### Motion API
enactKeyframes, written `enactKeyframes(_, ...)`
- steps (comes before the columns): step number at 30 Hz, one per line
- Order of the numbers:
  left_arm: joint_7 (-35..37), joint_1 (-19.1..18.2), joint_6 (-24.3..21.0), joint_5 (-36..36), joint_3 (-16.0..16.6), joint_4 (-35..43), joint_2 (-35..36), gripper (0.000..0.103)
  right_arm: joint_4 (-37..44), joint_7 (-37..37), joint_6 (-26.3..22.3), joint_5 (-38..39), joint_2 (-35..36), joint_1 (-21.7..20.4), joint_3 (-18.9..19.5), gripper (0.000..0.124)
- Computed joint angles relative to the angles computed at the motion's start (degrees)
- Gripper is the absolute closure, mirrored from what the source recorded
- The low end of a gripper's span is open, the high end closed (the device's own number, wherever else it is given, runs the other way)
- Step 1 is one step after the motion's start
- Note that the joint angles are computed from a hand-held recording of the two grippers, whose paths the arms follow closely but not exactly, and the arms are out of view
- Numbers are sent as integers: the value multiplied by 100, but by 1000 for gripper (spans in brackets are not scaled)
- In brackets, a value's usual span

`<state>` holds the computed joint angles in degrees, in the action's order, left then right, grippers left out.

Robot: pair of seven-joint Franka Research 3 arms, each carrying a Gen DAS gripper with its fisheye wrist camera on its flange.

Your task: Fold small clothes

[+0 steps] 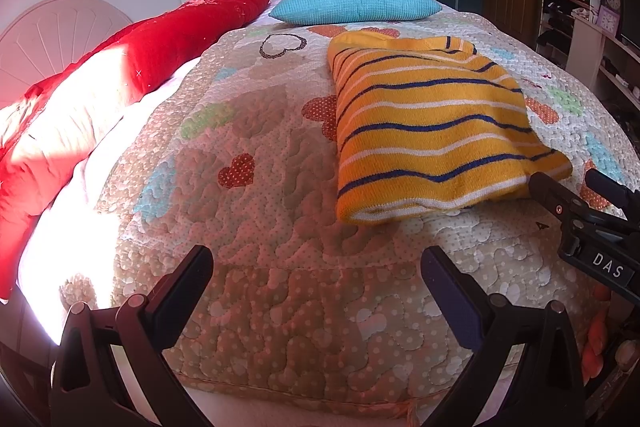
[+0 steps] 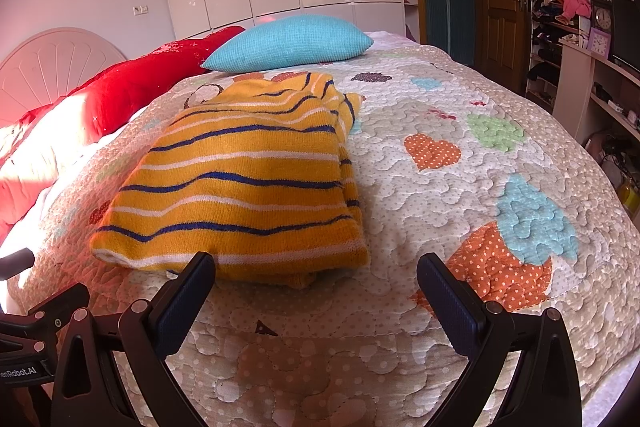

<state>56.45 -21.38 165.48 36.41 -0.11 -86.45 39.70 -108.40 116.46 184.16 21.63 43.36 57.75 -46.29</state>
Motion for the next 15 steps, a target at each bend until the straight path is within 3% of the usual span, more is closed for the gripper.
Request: enactKeyframes(15,95,48,-10,-64,-46,-35,22,0,-28,-100,97,110,55,87,-78,21)
